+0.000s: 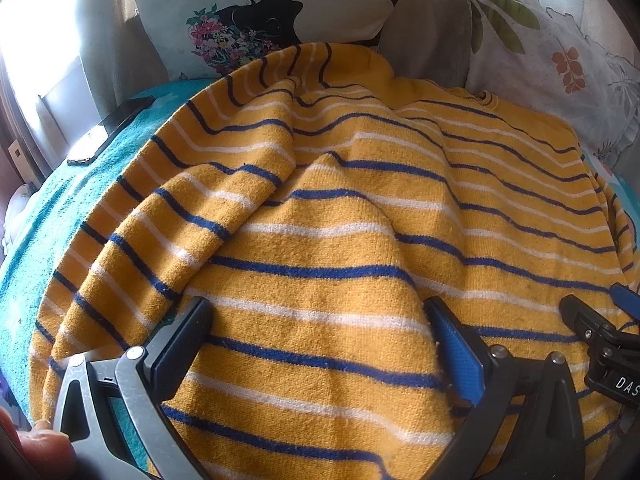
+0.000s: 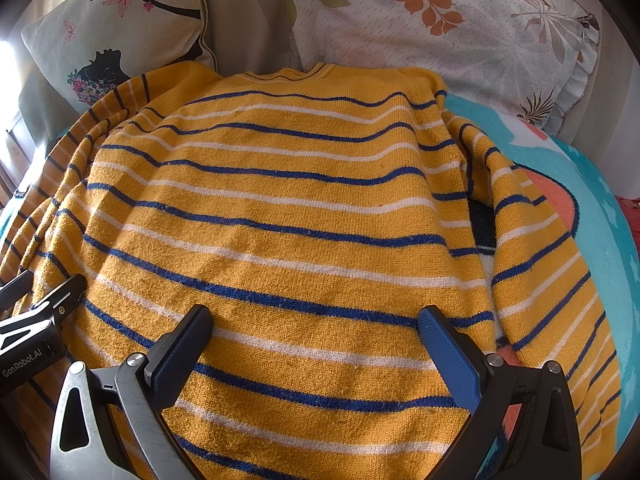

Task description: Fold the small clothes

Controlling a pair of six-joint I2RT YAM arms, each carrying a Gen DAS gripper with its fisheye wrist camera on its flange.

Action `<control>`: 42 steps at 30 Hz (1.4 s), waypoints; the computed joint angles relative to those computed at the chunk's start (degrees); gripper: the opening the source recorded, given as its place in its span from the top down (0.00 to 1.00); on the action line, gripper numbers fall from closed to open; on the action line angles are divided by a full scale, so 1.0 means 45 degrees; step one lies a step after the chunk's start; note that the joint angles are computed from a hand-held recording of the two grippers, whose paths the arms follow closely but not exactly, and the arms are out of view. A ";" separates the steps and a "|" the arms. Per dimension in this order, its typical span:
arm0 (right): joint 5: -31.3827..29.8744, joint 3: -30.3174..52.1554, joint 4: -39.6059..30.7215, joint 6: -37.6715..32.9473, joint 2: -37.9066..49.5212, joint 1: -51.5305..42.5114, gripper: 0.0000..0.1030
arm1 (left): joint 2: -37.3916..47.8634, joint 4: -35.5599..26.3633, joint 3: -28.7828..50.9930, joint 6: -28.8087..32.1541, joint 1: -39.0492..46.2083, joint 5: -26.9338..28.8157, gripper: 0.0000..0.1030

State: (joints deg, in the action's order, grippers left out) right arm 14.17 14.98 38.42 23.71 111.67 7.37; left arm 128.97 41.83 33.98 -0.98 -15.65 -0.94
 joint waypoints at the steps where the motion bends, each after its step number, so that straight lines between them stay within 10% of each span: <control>1: 0.0024 0.0041 -0.0047 -0.0005 0.0010 0.0012 0.00 | -0.0024 -0.0075 0.0045 0.0021 0.0087 0.0101 0.00; 42: 0.0036 0.0012 -0.0045 -0.0015 -0.0014 0.0009 0.00 | -0.0212 -0.0255 0.0026 0.0144 0.0191 0.0216 0.00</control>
State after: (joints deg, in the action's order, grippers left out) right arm 14.33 15.04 38.21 23.64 111.61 7.41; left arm 128.02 40.69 34.10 -0.33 -14.79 0.03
